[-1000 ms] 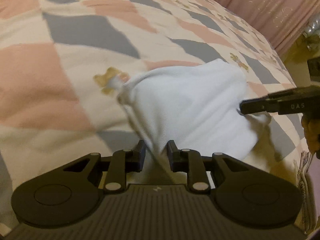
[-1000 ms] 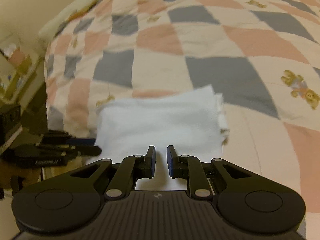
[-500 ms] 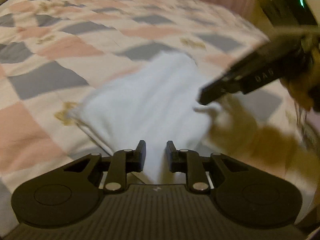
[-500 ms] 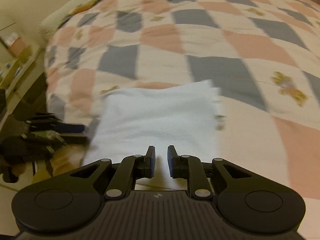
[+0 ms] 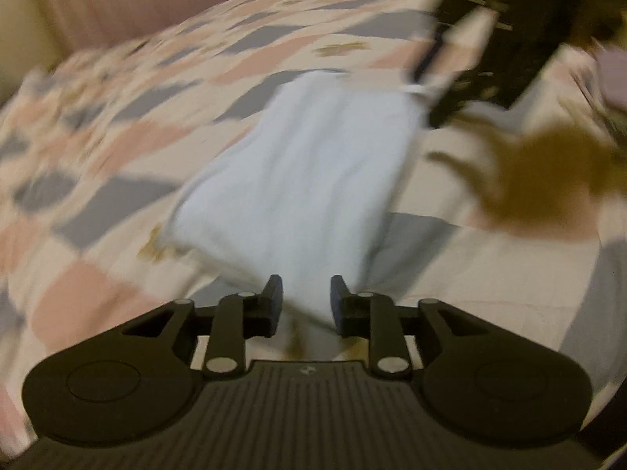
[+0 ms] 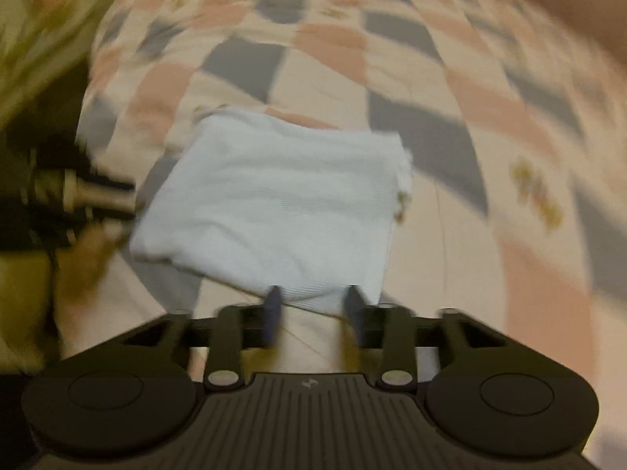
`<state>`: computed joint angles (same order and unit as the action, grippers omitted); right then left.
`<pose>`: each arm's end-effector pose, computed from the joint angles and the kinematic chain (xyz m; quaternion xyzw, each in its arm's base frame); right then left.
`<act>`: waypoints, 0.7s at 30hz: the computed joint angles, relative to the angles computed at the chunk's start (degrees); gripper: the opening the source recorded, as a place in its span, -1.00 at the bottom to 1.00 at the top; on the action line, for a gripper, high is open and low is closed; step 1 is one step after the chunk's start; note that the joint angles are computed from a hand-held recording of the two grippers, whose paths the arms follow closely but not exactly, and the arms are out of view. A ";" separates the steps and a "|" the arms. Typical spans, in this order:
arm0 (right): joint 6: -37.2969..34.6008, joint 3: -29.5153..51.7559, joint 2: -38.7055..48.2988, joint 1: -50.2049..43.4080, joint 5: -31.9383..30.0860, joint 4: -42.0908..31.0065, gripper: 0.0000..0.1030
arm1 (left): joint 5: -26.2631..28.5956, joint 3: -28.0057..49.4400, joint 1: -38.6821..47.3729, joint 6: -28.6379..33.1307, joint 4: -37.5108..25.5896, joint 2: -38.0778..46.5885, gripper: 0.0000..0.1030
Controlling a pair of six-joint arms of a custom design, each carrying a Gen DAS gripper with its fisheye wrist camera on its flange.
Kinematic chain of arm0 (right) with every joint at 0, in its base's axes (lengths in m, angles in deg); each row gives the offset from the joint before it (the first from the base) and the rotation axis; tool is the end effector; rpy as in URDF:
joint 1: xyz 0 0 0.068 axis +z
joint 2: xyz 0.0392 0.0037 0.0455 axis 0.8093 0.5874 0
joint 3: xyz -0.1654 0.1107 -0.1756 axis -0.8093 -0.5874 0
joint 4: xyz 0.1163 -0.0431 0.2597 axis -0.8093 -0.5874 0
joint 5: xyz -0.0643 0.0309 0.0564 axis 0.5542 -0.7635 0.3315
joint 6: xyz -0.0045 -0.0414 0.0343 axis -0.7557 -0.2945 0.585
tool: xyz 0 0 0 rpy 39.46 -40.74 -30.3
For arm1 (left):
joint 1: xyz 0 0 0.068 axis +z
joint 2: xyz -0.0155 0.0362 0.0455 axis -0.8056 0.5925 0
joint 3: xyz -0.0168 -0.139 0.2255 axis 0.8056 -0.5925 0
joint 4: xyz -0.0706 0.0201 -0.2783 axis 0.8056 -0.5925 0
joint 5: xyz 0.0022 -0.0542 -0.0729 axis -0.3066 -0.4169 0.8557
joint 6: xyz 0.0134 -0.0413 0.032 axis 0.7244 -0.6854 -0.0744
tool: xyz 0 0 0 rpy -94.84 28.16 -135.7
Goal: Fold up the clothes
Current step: 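Move both open grippers to the end of the folded white undershirt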
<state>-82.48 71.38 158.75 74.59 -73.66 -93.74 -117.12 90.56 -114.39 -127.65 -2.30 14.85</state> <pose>0.3962 0.1629 0.1520 -0.6047 0.7580 0.1372 0.2021 0.1399 -0.2073 0.1695 0.1296 0.9369 0.0984 0.3095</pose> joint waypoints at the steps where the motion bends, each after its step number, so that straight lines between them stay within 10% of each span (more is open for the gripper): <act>1: -3.54 -3.20 -1.67 0.80 1.09 3.15 0.02 | -0.78 1.52 -0.54 1.80 0.88 3.32 -0.47; 11: -32.59 -22.18 -7.27 5.57 5.79 27.46 -0.05 | -6.34 9.22 -0.39 5.97 2.24 19.89 -0.33; 21: -29.27 -14.43 -1.41 4.57 7.25 23.20 -0.60 | -3.14 3.27 1.58 5.33 0.00 10.85 -0.61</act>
<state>-111.76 56.95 157.33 79.15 -66.42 -70.55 -120.26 93.83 -112.82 -122.32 -2.31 25.70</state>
